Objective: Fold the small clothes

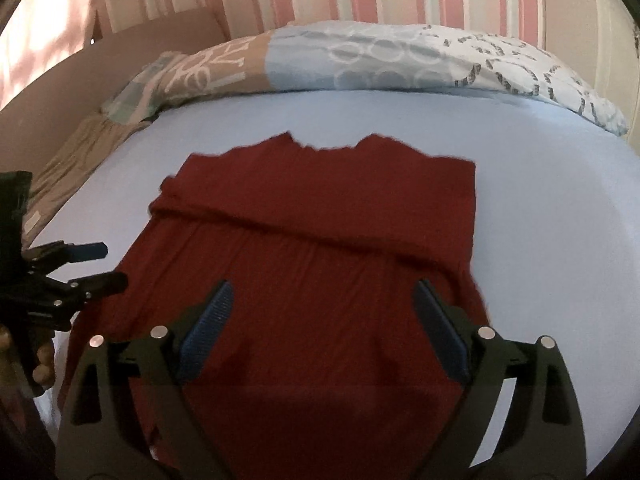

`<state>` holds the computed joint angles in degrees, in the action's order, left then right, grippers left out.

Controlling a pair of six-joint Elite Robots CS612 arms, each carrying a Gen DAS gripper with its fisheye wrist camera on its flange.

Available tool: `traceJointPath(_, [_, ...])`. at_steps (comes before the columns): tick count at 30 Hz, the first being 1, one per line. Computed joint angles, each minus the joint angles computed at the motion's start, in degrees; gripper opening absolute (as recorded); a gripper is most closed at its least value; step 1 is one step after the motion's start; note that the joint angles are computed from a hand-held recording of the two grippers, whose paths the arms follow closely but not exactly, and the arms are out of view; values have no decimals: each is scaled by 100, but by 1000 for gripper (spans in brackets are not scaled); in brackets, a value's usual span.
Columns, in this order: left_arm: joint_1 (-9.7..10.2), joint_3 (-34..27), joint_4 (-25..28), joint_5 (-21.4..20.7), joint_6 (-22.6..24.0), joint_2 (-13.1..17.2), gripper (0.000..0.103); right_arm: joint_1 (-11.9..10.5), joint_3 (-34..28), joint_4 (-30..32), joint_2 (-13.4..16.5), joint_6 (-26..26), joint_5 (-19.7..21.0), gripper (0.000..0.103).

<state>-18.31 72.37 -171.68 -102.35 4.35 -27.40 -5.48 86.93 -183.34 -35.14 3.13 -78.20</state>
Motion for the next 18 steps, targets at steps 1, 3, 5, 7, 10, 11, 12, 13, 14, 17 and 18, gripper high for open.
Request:
traceJointPath(1, [-18, 89, -79, 92, -15, -32, 98, 6, 87, -51, -33, 53, 22, 91])
traceJointPath(3, [-27, 274, -152, 135, -19, -110, 98, 20, 268, -127, -115, 46, 42, 91])
traceJointPath(5, [-42, 367, -122, 130, 26, -171, 98, 45, 433, -184, -200, 4, -46, 91])
traceJointPath(7, [-59, 527, -197, 67, 73, -276, 98, 41, 579, -291, -272, 19, -29, 91])
traceJointPath(10, [-81, 704, -317, -36, 116, -415, 100, 46, 781, -390, -390, -3, -131, 91])
traceJointPath(11, [-89, 746, -363, -18, 100, -445, 101, 42, 845, -421, -427, 6, -138, 91])
traceJointPath(12, [-107, 826, -419, 69, 71, -498, 101, 34, 936, -468, -481, 25, -107, 91])
traceJointPath(13, [-114, 888, -436, 98, 46, -540, 101, 30, 1002, -536, -514, 31, -71, 91])
traceJointPath(14, [-106, 977, -444, 41, 12, -596, 101, 28, 1114, -687, -560, 15, -13, 91])
traceJointPath(17, [-56, 1232, -538, -203, -94, -726, 101, 55, 1362, -933, -656, -121, 58, 91])
traceJointPath(18, [-39, 1326, -611, -269, -125, -763, 101, 69, 1447, -964, -686, -165, 63, 91])
